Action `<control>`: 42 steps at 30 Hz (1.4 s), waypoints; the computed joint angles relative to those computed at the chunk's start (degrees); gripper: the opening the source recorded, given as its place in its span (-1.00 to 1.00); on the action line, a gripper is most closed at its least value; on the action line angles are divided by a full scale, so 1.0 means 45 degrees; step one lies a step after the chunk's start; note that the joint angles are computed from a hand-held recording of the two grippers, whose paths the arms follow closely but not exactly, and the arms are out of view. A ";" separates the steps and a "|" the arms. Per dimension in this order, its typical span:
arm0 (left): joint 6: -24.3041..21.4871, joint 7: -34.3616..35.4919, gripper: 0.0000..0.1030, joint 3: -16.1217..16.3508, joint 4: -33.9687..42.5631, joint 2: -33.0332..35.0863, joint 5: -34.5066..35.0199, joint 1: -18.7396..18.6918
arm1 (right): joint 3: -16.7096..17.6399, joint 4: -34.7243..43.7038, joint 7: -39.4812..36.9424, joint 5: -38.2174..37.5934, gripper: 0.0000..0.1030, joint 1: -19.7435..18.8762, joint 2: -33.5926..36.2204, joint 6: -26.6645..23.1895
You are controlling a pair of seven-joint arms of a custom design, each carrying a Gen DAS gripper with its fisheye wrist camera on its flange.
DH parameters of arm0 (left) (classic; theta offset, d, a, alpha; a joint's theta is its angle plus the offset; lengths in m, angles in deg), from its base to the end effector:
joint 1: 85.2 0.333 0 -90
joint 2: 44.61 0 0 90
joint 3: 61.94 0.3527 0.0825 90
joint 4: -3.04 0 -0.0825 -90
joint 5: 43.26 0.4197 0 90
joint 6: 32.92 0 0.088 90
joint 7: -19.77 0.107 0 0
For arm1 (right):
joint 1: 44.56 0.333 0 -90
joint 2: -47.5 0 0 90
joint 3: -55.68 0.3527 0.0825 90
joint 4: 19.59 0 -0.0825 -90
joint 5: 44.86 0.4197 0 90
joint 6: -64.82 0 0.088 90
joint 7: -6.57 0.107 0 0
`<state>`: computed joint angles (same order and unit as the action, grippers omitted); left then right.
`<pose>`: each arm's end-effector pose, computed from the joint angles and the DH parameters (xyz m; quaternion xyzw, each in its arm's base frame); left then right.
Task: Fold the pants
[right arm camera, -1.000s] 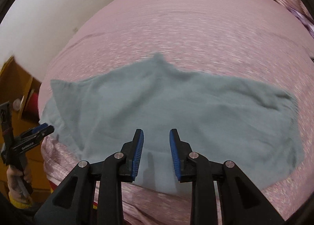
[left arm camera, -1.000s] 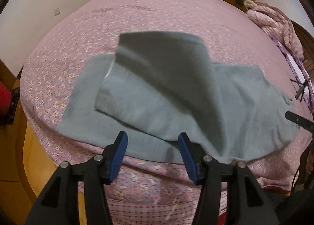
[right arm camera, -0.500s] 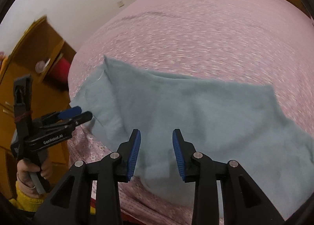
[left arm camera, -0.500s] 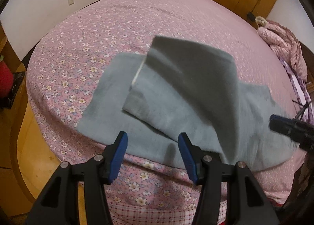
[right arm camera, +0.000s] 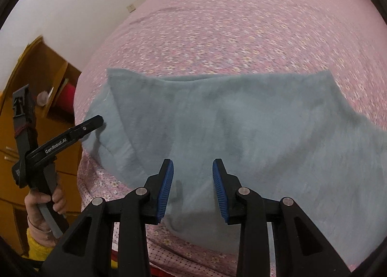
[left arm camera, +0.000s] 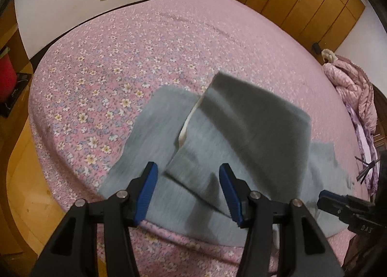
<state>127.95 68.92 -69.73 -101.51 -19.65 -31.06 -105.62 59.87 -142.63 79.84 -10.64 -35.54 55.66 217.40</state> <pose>0.6438 -0.3440 0.3713 -0.7026 0.6564 -0.2617 0.0841 0.6070 0.1248 0.3848 -0.6957 0.6709 -0.0007 0.2566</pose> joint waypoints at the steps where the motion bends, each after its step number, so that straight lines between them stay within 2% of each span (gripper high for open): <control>1: 0.0014 0.0094 -0.05 -0.0046 0.0112 0.0099 -0.0038 0.0046 | -0.0017 -0.0005 -0.0002 0.0066 -0.32 -0.0040 0.0007 -0.0047; 3: 0.0008 0.0097 -0.26 0.0013 0.0214 0.0178 0.0030 -0.0034 | -0.0027 -0.0084 -0.0025 0.0245 -0.32 -0.0102 -0.0032 -0.0122; 5: -0.0066 0.0099 -0.72 0.0090 0.0362 0.0270 0.0164 -0.0139 | -0.0042 -0.0164 -0.0073 0.0343 -0.32 -0.0129 -0.0064 -0.0122; 6: 0.0120 0.0188 -0.81 0.0007 0.0313 0.0253 0.0109 -0.0077 | -0.0050 -0.0220 -0.0120 0.0394 -0.32 -0.0143 -0.0101 -0.0091; 8: 0.0708 0.0406 -0.86 -0.0203 0.0079 0.0132 -0.0162 0.0116 | -0.0062 -0.0281 -0.0073 0.0373 -0.32 -0.0112 -0.0129 0.0060; 10: 0.1153 -0.0162 -0.87 0.0501 -0.0264 -0.0293 0.0436 -0.0463 | -0.0095 -0.0347 -0.0006 0.0307 -0.32 -0.0098 -0.0164 0.0209; 11: 0.1134 -0.0627 -0.87 0.0976 -0.0344 -0.0467 0.0950 -0.0860 | -0.0117 -0.0428 0.0022 0.0264 -0.32 -0.0102 -0.0215 0.0317; 12: 0.0995 -0.1548 -0.87 0.1846 -0.0519 -0.0806 0.1984 -0.1575 | -0.0146 -0.0508 0.0100 0.0167 -0.32 -0.0093 -0.0258 0.0422; 14: 0.0709 -0.2978 -0.87 0.2641 -0.0863 -0.1297 0.3543 -0.2155 | -0.0199 -0.0639 0.0308 -0.0065 -0.32 -0.0076 -0.0304 0.0609; 15: 0.0596 -0.3326 -0.87 0.2685 -0.0986 -0.1432 0.3896 -0.2145 | -0.0212 -0.0694 0.0361 -0.0096 -0.32 -0.0092 -0.0319 0.0648; 17: 0.0463 -0.3209 -0.87 0.2235 -0.1271 -0.1548 0.3770 -0.1609 | -0.0234 -0.0772 0.0437 -0.0041 -0.32 -0.0154 -0.0311 0.0614; 19: -0.0146 -0.2373 -0.86 0.1288 -0.1238 -0.1270 0.2874 -0.0764 | -0.0277 -0.0882 0.0548 0.0013 -0.32 -0.0231 -0.0326 0.0567; 21: -0.0561 -0.1984 -0.85 0.0709 -0.1119 -0.0940 0.2420 -0.0289 | -0.0335 -0.1065 0.0605 0.0042 -0.32 -0.0313 -0.0424 0.0599; 27: -0.1347 -0.2675 -0.53 0.0861 -0.0792 -0.0918 0.3521 -0.0524 | -0.0612 -0.1828 0.0668 0.0328 -0.32 -0.0577 -0.0969 0.1146; 31: -0.0802 -0.2901 -0.43 0.0716 -0.0816 -0.1112 0.3703 -0.0208 | -0.0731 -0.2049 0.0301 0.0979 -0.32 -0.0721 -0.1110 0.1231; 35: -0.0507 -0.1608 -0.23 0.0241 0.0003 -0.0608 0.3102 0.0227 | -0.0806 -0.2248 0.0119 0.1109 -0.32 -0.0742 -0.1285 0.1309; 42: -0.1283 0.0567 -0.21 -0.0063 0.1946 0.0892 0.1795 0.0280 | -0.0922 -0.2428 0.0468 0.0326 -0.32 -0.0658 -0.1458 0.1537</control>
<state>122.18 71.47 -70.01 -92.75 -15.63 -22.98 -104.36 55.72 -153.56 81.95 -9.17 -38.51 49.10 224.31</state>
